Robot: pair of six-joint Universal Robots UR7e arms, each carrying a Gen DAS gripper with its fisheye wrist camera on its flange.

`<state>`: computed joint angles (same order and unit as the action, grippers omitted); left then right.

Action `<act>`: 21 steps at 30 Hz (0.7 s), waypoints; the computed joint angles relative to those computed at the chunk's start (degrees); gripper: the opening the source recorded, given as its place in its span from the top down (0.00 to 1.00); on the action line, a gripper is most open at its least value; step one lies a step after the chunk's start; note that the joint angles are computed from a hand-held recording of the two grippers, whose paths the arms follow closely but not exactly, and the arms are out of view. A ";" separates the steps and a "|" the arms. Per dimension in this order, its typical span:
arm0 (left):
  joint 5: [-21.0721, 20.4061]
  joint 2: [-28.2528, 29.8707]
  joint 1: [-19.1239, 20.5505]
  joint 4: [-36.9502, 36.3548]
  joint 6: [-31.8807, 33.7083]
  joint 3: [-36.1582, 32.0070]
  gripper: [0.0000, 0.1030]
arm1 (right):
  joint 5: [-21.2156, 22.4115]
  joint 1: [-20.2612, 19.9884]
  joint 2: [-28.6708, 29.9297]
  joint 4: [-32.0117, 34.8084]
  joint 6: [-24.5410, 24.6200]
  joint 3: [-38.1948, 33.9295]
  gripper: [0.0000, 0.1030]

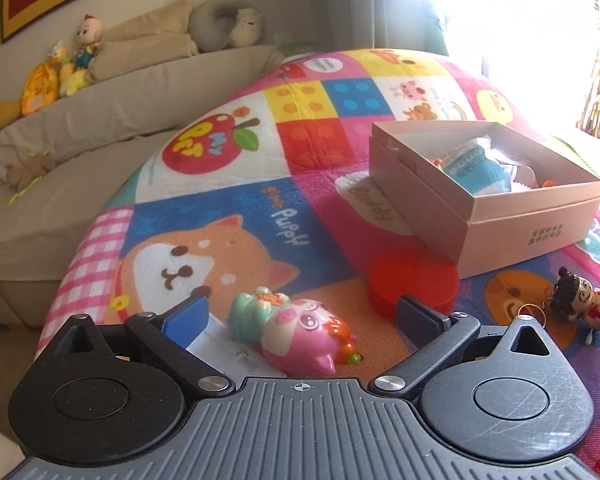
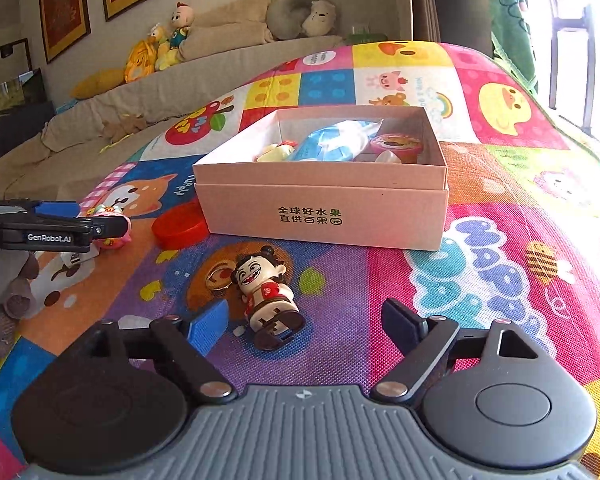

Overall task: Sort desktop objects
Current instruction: 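Reach the right tool to the boy figurine while the left tool approaches the pink pig toy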

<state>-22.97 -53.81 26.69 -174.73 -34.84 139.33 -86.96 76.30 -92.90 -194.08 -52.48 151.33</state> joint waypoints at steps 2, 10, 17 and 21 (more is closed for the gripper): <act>-2.24 0.17 0.49 -2.12 2.14 -0.15 0.01 | 0.28 -0.24 -0.12 0.09 0.15 0.04 0.15; -14.63 0.69 -4.22 -11.64 9.08 3.31 0.00 | 0.02 -0.19 0.21 -0.43 1.25 -0.09 0.09; -9.56 2.64 -3.06 -4.93 2.95 0.22 0.01 | -0.39 -0.03 0.38 -0.99 1.75 -0.08 0.04; -9.98 2.99 -1.95 -3.38 0.93 -0.63 0.00 | -1.37 0.43 0.76 -0.63 2.30 -0.46 0.02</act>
<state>-32.94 -50.82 24.75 -178.11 -33.90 138.69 -88.33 76.72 -92.14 -194.70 -50.18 150.88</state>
